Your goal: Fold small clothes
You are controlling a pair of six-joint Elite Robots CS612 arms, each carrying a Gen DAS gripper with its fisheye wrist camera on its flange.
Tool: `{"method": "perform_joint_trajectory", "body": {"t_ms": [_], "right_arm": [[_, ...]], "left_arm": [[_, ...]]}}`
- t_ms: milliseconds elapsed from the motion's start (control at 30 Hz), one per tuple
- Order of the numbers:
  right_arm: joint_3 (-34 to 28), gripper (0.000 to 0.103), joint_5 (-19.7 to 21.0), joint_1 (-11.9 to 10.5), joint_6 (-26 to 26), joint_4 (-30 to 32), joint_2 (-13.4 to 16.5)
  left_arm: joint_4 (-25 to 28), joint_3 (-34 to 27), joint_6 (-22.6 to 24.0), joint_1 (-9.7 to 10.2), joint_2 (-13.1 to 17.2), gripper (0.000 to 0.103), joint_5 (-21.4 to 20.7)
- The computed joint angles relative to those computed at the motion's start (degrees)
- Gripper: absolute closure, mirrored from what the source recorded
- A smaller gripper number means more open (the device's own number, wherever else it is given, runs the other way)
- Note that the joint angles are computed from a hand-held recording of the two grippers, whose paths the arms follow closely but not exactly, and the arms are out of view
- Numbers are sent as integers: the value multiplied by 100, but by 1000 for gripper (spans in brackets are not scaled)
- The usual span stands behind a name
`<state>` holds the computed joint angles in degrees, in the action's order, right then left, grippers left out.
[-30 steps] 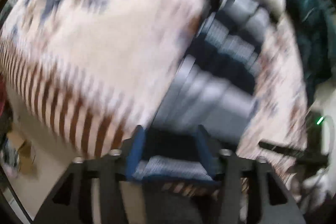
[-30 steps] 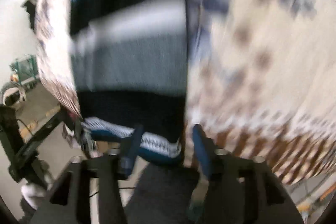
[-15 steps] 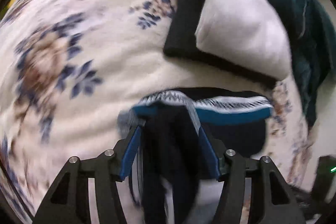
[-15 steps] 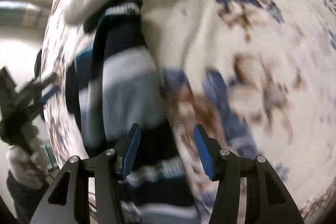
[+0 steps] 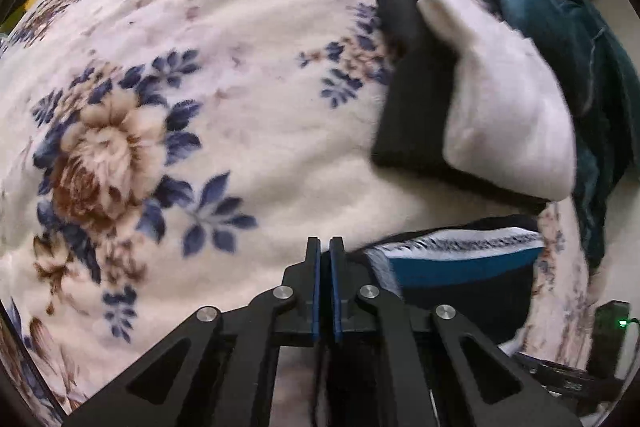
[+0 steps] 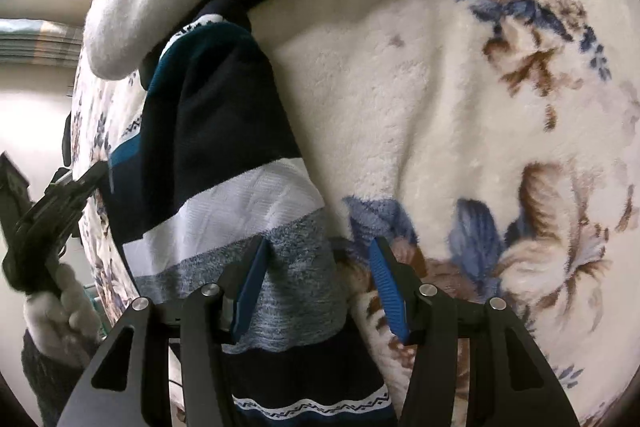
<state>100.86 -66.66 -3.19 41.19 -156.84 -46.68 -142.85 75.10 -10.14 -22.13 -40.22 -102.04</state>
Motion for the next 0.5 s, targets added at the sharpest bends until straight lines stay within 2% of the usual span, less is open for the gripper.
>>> {"method": "perform_joint_trajectory", "body": {"t_ms": [67, 133, 167, 200, 233, 267, 300, 333, 367, 400, 467, 500], "right_arm": [[-76, 48, 23, 12, -31, 91, 42], [-105, 48, 138, 6, -86, 161, 72], [-142, 50, 212, 9, -69, 160, 116], [-133, 71, 214, 11, -51, 72, 125], [-139, 80, 103, 38, -126, 24, 116], [-178, 82, -57, 78, -203, 85, 105], [-189, 84, -196, 114, -213, 71, 93], [-150, 85, -256, 127, -176, 3, 68], [-127, 86, -347, 150, -106, -57, 55], [-113, 86, -402, 163, -64, -64, 42], [-109, 85, -343, 171, 8, -74, 37], [-133, 82, -196, 153, 118, -27, 47]], "left_arm": [[22, -111, -95, 19, 90, 103, 181], [151, -218, -323, 111, 139, 103, -40], [122, -218, -439, 181, 123, 103, -370], [55, -181, -543, 265, 98, 102, -941], [28, -115, -589, 312, 53, 101, -1312], [9, -28, -609, 320, -12, 93, -1451], [-49, 96, -588, 320, -91, 77, -1647], [-28, 169, -529, 315, -135, 67, -1792], [73, 199, -458, 290, -162, 47, -1817], [245, 216, -305, 231, -172, 44, -1761], [468, 172, -121, 121, -134, 47, -1451], [391, 209, -130, 75, -132, 67, -1239]]}}
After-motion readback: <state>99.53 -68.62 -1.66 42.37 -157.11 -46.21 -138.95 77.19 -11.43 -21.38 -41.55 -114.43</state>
